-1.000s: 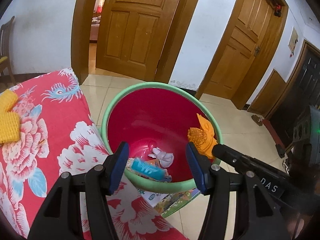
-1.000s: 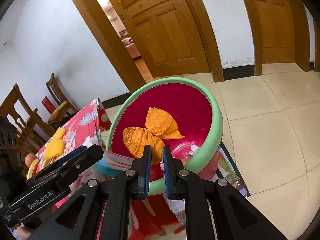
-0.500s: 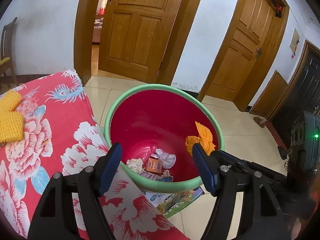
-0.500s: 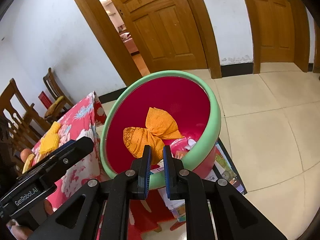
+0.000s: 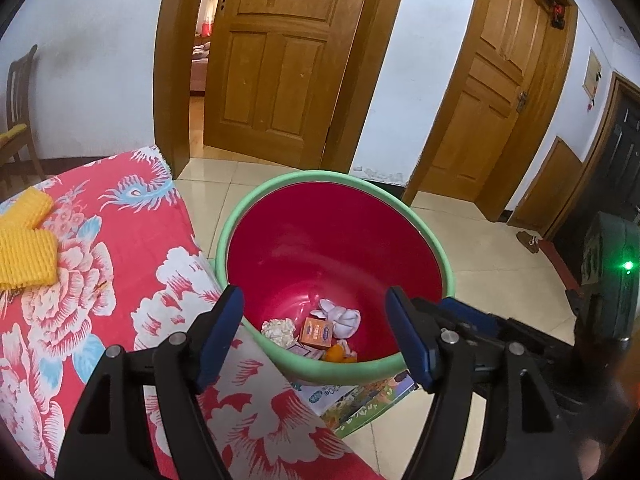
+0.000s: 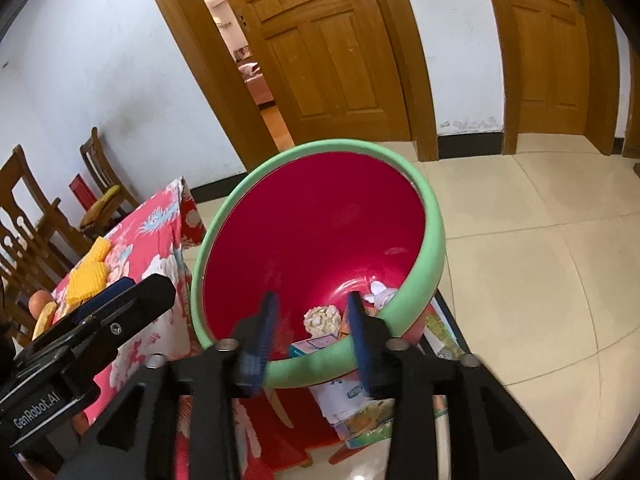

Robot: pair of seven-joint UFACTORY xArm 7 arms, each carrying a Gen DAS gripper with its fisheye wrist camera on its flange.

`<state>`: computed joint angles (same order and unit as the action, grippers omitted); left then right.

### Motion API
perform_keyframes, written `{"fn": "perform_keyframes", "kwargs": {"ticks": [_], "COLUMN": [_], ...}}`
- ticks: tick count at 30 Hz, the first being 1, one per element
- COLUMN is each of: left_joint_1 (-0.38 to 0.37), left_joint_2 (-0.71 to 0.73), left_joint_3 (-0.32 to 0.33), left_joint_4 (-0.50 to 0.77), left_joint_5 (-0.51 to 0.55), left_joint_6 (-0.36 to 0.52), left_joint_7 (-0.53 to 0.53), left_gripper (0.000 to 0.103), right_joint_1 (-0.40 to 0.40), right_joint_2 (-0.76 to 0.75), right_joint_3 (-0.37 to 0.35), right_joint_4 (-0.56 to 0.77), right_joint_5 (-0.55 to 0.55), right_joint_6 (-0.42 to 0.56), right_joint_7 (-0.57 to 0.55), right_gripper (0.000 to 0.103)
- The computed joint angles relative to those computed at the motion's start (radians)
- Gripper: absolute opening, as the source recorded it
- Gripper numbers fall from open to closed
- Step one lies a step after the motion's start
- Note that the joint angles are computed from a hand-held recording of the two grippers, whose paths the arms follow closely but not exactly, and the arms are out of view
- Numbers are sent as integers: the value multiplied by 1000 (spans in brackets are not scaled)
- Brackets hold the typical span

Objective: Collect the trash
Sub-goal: 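Move both open tools back over the yellow foam nets on the table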

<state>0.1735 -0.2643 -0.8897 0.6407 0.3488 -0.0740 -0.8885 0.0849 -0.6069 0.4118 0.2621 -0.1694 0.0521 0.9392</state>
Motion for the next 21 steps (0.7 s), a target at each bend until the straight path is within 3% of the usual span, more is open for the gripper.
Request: {"fn": "perform_keyframes", "kwargs": {"ticks": [5, 8, 16, 18, 21], "left_joint_1": [14, -11, -37, -64, -162], "left_joint_2": [-3, 11, 22, 32, 39], "left_joint_3": [-12, 14, 41, 65, 164], "left_joint_4": [0, 1, 10, 17, 15], "left_joint_5": [4, -5, 13, 31, 30], "left_joint_6": [-6, -2, 28, 40, 46], "left_joint_7": [-9, 3, -5, -12, -10], "left_gripper": [73, 73, 72, 71, 71], "right_joint_1": [-9, -19, -35, -51, -58], "right_joint_2": [-17, -14, -6, -5, -4], "right_joint_3": [3, 14, 29, 43, 45], "right_joint_4": [-11, -4, 11, 22, 29], "right_joint_5": [-1, -8, -13, -18, -29], "right_joint_6": [0, 3, 6, 25, 30], "right_joint_7": [9, 10, 25, 40, 54], "right_gripper": [56, 58, 59, 59, 59]}}
